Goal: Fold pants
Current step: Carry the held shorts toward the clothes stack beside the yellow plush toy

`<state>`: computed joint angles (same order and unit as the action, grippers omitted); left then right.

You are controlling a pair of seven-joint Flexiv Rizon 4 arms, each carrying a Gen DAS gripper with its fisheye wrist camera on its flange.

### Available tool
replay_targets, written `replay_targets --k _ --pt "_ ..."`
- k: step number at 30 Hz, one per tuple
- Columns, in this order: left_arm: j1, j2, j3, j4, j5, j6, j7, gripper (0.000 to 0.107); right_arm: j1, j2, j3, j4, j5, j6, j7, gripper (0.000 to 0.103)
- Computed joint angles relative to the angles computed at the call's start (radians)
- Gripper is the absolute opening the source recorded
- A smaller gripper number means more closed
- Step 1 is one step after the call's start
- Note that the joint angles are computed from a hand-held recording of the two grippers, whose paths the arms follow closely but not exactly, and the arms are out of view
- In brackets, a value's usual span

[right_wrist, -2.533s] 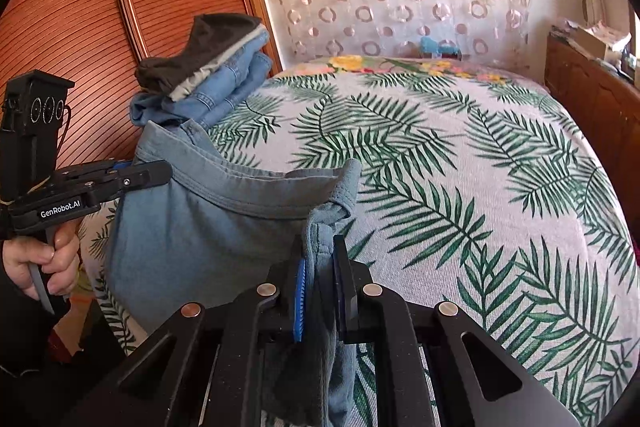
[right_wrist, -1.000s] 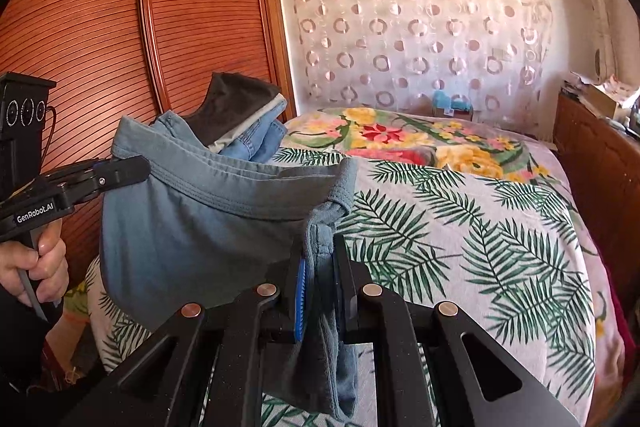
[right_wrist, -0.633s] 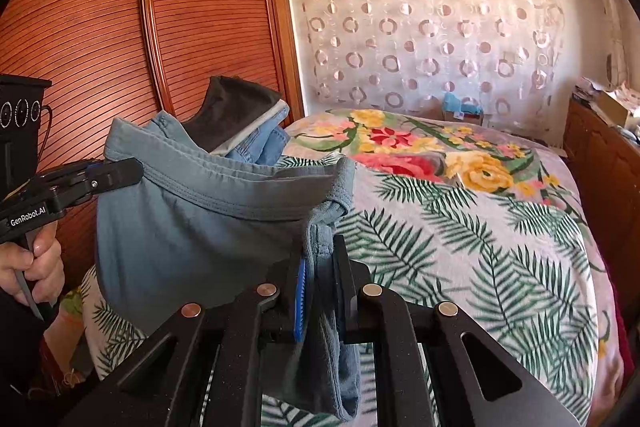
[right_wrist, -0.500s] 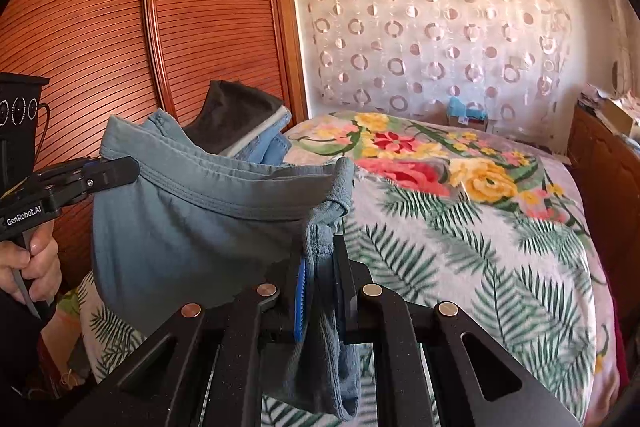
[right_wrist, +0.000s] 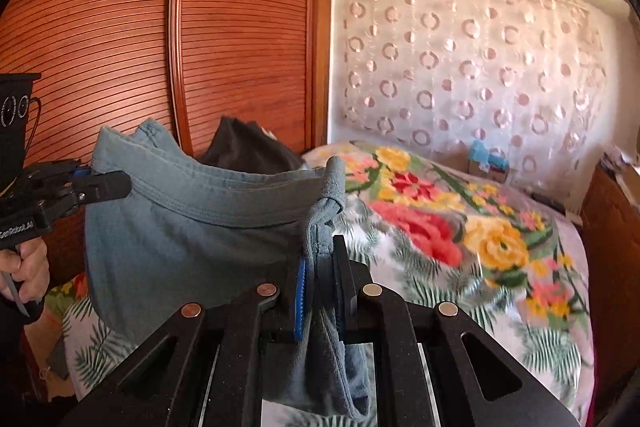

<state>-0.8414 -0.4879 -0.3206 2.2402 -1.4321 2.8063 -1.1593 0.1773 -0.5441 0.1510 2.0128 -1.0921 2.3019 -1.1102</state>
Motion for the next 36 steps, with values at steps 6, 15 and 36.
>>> replay_targets --k 6,15,36 --pt "0.003 0.015 0.021 0.066 -0.019 0.058 -0.092 0.016 0.05 -0.095 -0.002 -0.193 -0.103 -0.026 0.082 0.011" --pt "0.026 0.008 0.036 0.134 -0.033 0.106 -0.214 0.016 0.143 -0.227 -0.132 -0.517 -0.349 0.003 0.354 0.011" --pt "0.016 -0.044 0.006 0.152 -0.179 0.067 -0.326 0.045 0.362 -0.522 -0.626 -1.173 -0.491 0.265 0.977 0.023"
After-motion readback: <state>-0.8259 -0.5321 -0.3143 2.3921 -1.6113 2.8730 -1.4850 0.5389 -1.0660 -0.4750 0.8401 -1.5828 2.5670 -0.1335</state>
